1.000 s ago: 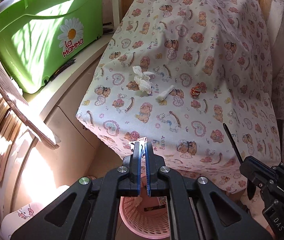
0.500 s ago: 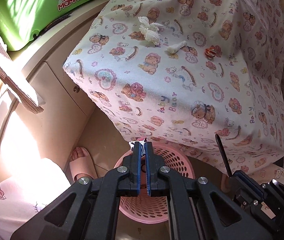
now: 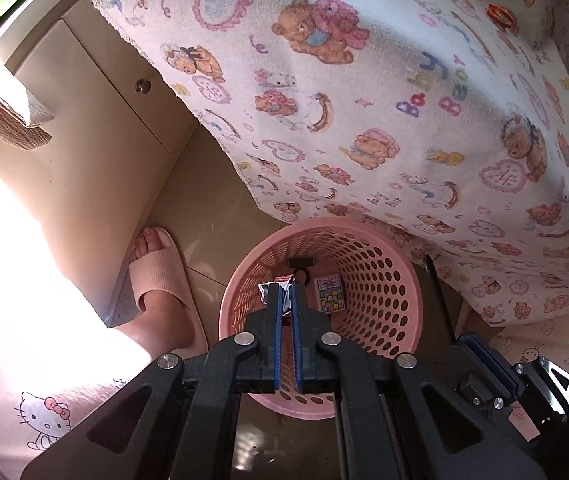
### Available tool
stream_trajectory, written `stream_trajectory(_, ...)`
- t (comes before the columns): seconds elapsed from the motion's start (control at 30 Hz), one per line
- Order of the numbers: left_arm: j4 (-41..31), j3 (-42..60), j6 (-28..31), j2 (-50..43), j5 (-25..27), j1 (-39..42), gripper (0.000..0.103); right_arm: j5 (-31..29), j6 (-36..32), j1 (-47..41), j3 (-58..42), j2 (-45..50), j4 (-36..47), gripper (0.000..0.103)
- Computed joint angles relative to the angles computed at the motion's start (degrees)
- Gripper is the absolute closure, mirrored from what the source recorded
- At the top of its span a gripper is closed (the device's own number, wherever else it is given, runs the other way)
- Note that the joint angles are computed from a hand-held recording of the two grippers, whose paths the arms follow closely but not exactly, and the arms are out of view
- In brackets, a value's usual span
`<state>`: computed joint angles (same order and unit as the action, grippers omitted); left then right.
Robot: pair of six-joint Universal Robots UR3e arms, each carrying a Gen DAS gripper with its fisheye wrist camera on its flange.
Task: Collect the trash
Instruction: 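Open the left tool to drop the clip while the right tool releases the spoon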
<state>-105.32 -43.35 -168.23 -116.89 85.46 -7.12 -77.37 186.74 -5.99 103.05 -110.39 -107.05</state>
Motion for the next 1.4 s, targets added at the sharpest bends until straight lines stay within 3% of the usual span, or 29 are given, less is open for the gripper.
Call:
stream_trajectory(0.23,-3.0,1.1,-0.5,-4.4,0.5,0.5,0.099,-3.8,-0.6,4.0,2.5,5.9,-3.7,0.096)
stream_trajectory(0.87,-5.5,-2.6,-1.5,-6.1,2.2,-0.8,0.098,-4.2,-2.4,5.3,7.3,9.6,-4.6,0.096)
stream_trajectory(1.0,-4.8,-2.9,-1.0,-5.5,2.7,-1.4,0.076,-3.3,-2.1,4.7,6.7,9.7,-3.1,0.096)
stream_trajectory(1.2,-3.0,-3.1,-0.6,-4.5,3.7,-1.7,0.066,-2.7,-1.6,3.9,6.0,9.5,-1.7,0.094)
stream_trajectory(1.4,-0.4,-3.9,-0.6,-2.6,3.6,-1.6,0.059,-3.7,-1.1,4.2,5.0,8.9,-1.7,0.074)
